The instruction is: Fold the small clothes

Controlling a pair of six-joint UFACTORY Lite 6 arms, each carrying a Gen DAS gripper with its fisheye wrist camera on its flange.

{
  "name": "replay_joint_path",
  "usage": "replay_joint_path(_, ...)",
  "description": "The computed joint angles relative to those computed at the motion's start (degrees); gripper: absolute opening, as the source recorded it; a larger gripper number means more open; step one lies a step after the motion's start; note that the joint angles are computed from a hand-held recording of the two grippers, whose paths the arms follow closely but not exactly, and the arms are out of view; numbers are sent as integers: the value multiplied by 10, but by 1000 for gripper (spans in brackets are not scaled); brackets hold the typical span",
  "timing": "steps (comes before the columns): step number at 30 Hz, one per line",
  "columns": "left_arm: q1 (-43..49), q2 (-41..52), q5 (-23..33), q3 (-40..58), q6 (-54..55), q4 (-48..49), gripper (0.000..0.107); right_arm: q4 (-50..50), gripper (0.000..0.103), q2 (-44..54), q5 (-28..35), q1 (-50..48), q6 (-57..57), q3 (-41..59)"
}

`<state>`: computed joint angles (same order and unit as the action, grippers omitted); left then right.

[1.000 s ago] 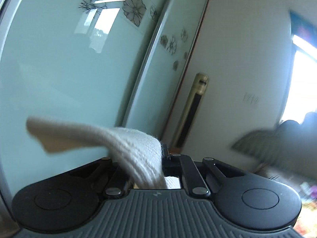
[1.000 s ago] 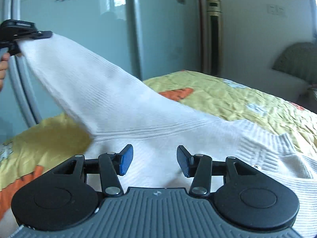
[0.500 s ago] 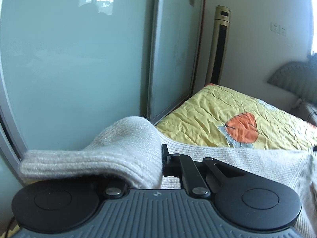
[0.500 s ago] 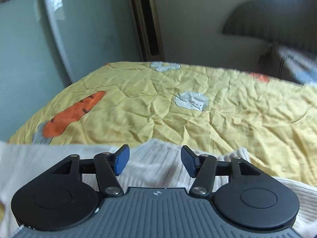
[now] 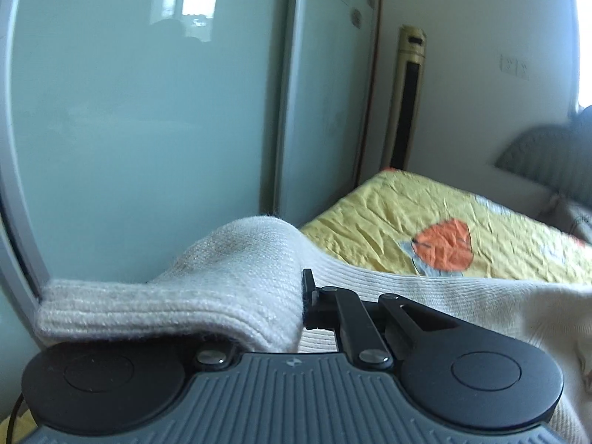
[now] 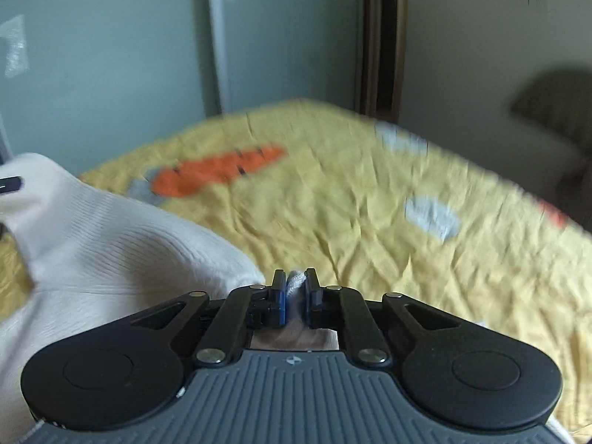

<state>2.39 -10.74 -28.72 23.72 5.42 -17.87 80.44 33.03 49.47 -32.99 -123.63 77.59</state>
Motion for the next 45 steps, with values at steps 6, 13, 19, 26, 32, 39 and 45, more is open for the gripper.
replay_joint_path(6, 40, -38, 28, -29, -62, 63, 7, -77, 4, -122, 149, -134, -189, -188)
replay_joint_path(13, 21, -39, 32, -28, -18, 10, 7, -148, 8, -137, 145, -154, -147, -183)
replay_joint_path(19, 15, -46, 30, -34, -5, -6, 7, 10, 79, -120, 117, -119, -196, -162)
replay_joint_path(26, -11, -31, 9, -31, 56, -74, 7, 2, 80, 72, 13, -14, 71, 124)
replay_joint_path(32, -44, -11, -21, -31, 107, -130, 7, -178, 71, 321, -44, 59, 383, 461)
replay_joint_path(39, -31, -14, -18, -32, 61, -99, 7, -69, 11, 243, -60, 73, 142, 295)
replay_joint_path(45, -54, 11, -41, -11, 101, -173, 7, 244, 9, 137, -178, 116, -201, 114)
